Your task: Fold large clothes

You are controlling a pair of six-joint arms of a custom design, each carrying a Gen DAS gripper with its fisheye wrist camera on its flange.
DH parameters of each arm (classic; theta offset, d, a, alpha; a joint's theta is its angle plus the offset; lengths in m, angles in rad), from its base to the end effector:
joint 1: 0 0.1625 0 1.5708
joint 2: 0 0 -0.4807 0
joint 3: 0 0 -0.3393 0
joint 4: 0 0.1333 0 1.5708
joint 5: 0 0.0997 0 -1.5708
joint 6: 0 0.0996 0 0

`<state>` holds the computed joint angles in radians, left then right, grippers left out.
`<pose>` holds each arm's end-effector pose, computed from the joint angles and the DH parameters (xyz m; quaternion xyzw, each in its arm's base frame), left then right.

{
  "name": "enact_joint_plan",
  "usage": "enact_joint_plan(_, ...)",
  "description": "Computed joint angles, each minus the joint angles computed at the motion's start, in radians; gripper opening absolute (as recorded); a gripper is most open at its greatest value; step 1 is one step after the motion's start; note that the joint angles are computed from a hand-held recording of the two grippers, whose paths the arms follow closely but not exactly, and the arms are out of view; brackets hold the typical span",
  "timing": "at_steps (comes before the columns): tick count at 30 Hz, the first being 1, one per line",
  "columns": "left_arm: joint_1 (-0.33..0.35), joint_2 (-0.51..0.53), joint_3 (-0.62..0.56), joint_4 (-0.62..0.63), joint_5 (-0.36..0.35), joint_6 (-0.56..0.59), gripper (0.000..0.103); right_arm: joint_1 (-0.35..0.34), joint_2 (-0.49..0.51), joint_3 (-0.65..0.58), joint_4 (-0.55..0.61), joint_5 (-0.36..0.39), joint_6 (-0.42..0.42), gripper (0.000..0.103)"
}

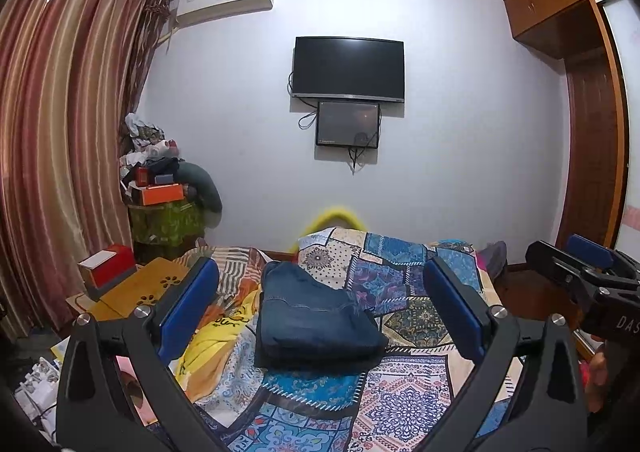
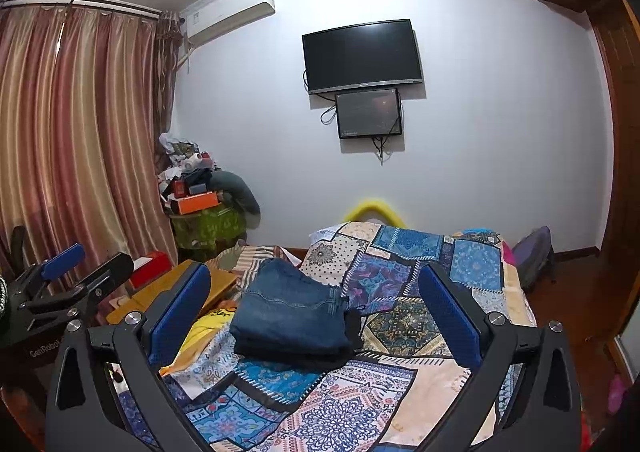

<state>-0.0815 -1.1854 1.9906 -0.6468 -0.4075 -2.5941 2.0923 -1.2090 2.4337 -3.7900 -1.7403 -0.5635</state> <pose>-0.3782 -0.1946 0.2711 0.1265 0.6729 -0.6371 0.3541 0.3112 -0.3078 0.3230 0.4175 -0.7709 0.4736 0.0844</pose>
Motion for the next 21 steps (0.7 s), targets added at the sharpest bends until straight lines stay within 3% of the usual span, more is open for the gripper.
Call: enact_joint_plan(21,0.01,-0.041,0.03,-0.097,0.023,0.085,0.103,0.008,0.003,-0.006,0.014,-0.026,0.006,0.103)
